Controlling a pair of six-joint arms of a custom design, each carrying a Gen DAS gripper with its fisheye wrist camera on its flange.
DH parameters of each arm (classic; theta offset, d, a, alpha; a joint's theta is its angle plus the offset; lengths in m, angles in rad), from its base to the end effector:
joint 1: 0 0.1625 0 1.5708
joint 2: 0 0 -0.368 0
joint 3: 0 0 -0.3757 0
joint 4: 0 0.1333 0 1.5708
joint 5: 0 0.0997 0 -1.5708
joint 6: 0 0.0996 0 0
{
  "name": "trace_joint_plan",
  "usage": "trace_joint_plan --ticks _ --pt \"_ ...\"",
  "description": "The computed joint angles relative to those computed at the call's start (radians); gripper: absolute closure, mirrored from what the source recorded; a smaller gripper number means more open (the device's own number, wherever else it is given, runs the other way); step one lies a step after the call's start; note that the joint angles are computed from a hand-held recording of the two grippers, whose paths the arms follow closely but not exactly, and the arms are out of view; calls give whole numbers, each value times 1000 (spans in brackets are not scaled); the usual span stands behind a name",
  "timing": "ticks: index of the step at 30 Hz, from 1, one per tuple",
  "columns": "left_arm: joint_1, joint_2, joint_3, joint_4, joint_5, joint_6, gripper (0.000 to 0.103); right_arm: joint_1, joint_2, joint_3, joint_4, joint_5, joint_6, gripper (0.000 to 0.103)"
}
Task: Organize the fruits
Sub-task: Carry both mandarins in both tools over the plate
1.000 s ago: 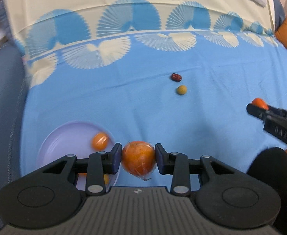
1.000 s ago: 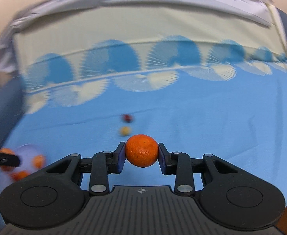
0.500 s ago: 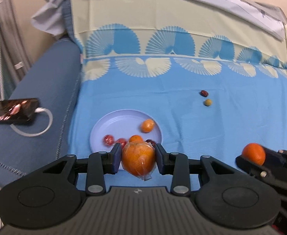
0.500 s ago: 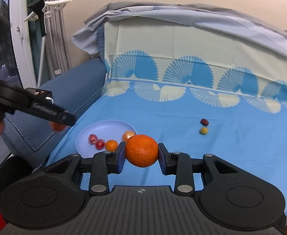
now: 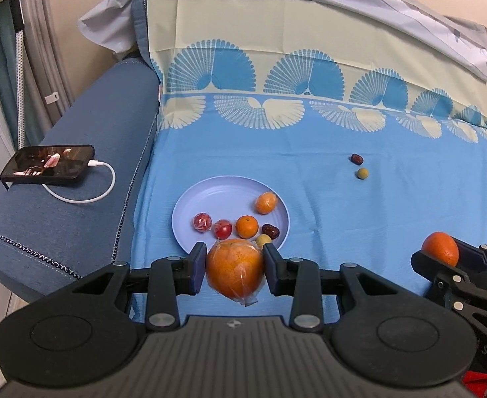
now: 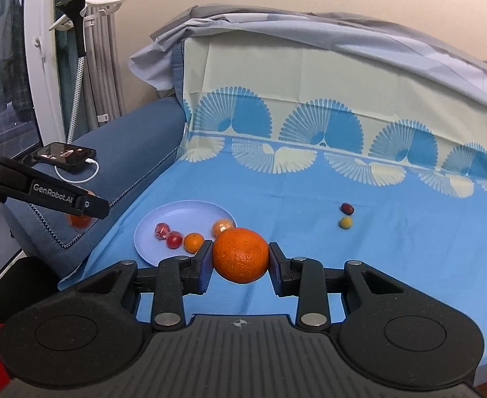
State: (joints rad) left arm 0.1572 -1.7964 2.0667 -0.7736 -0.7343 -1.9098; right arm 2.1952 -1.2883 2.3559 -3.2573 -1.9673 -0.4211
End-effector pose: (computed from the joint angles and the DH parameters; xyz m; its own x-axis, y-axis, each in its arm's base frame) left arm -0.2336 -0.2468 0.3013 -0.6279 -0.3251 -0.7071 0.3483 0.6950 -0.6290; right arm 0.3215 -0.2839 0.1698 -0.6079 -0.5964 0.5242 -0.7940 0.4570 -0.4009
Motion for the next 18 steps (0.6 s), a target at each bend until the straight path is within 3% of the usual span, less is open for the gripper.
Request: trace_joint_plan --ticks 18 --pt "31 -54 21 2 11 -1 63 -6 59 -32 38 -20 10 67"
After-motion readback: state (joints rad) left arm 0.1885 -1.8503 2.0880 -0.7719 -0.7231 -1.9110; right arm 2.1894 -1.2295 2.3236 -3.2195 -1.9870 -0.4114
